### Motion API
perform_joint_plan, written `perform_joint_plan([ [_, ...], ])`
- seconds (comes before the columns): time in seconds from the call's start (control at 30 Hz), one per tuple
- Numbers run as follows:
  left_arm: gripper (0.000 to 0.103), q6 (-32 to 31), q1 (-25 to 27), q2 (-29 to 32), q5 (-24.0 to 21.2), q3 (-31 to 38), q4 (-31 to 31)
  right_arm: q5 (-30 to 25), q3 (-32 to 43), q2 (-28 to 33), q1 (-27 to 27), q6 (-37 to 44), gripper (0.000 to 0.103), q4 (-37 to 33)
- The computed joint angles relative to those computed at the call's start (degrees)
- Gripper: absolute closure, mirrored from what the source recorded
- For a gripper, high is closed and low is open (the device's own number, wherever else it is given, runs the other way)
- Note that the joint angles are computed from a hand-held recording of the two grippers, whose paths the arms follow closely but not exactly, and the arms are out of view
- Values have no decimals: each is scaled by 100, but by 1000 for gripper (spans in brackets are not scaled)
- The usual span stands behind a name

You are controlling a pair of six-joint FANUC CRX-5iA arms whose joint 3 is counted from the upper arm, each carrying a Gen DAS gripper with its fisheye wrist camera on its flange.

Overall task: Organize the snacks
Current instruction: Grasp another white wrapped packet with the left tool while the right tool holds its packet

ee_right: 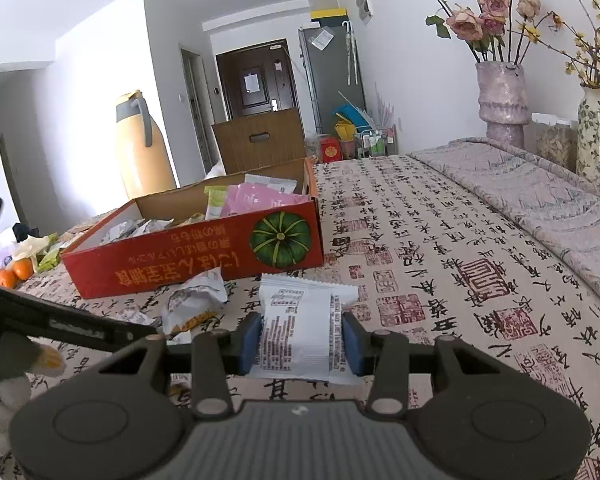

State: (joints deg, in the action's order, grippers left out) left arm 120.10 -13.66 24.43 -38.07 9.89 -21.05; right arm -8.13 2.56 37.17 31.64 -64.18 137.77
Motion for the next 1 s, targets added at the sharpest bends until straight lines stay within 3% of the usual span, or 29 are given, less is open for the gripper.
perform_joint_plan([
  [0.33,2,670,-99,0,23,-9,-421,151,89,37,-63,-328,61,320],
  [0.4,6,758,-116,-13,36,-13,-504,160,85,27,-74,-420,61,410],
  [0.53,29,824,-133,-158,181,-174,-607,189,83,13,-81,-511,61,512],
  [0.83,51,1062,-132,-389,409,-473,-814,227,73,-23,-68,-630,61,695],
  [1.0,57,1139,-137,-493,539,-610,-918,225,60,-46,-54,-643,61,736],
])
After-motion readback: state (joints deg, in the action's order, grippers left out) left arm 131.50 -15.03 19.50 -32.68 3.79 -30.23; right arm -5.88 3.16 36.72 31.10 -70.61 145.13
